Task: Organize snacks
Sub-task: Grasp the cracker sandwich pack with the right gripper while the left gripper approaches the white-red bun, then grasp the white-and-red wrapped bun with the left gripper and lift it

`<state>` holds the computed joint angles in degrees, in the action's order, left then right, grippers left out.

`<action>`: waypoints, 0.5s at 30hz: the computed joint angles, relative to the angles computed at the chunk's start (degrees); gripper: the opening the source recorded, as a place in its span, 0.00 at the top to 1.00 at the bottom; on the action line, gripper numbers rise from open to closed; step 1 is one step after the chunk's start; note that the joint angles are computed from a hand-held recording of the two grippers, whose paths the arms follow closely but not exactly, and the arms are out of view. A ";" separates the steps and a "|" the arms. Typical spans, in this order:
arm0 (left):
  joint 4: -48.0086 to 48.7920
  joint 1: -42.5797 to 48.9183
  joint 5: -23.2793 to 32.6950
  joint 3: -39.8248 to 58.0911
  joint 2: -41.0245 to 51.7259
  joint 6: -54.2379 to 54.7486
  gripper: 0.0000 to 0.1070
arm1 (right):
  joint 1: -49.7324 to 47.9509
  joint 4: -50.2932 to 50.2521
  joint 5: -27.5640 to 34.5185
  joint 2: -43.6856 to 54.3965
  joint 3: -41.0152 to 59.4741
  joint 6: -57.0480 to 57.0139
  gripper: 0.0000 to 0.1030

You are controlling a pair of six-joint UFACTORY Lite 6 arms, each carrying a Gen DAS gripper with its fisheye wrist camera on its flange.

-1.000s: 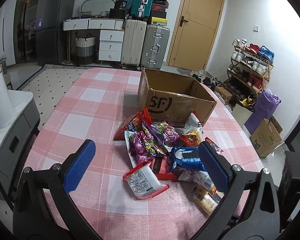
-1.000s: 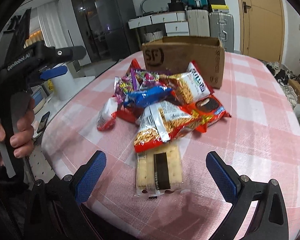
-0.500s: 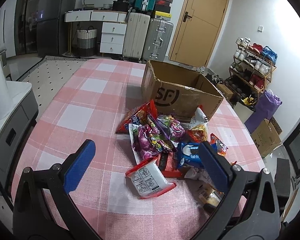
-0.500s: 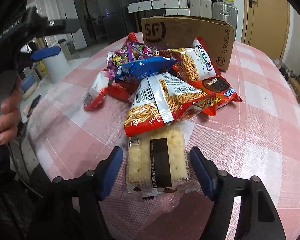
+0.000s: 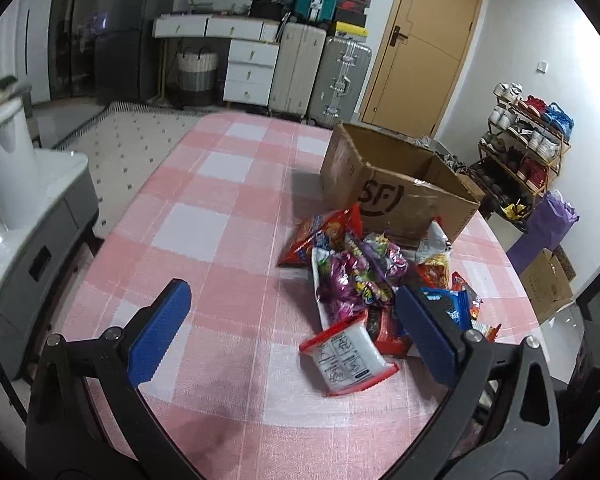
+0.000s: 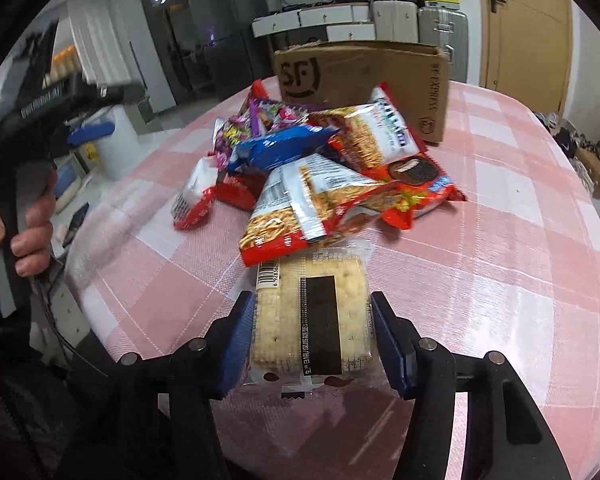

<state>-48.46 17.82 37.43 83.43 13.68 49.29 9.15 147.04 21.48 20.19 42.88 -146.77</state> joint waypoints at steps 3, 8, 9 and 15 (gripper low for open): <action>0.72 0.75 2.82 2.17 2.91 -1.15 0.05 | -2.25 -1.64 1.25 -1.67 -2.03 1.60 0.44; 3.32 -0.65 4.08 3.50 6.46 -3.11 0.05 | -5.86 -5.95 2.77 -3.29 -3.90 6.13 0.44; 3.76 -1.16 4.02 2.92 6.43 -3.42 0.05 | -6.86 -5.95 3.39 -4.23 -4.85 6.32 0.44; 5.70 -4.27 3.70 2.48 8.93 -5.48 0.05 | -9.09 -5.83 4.15 -6.39 -6.42 5.94 0.44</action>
<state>-42.76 13.55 41.13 85.91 22.61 43.81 0.06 141.21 25.63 13.79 36.46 -140.82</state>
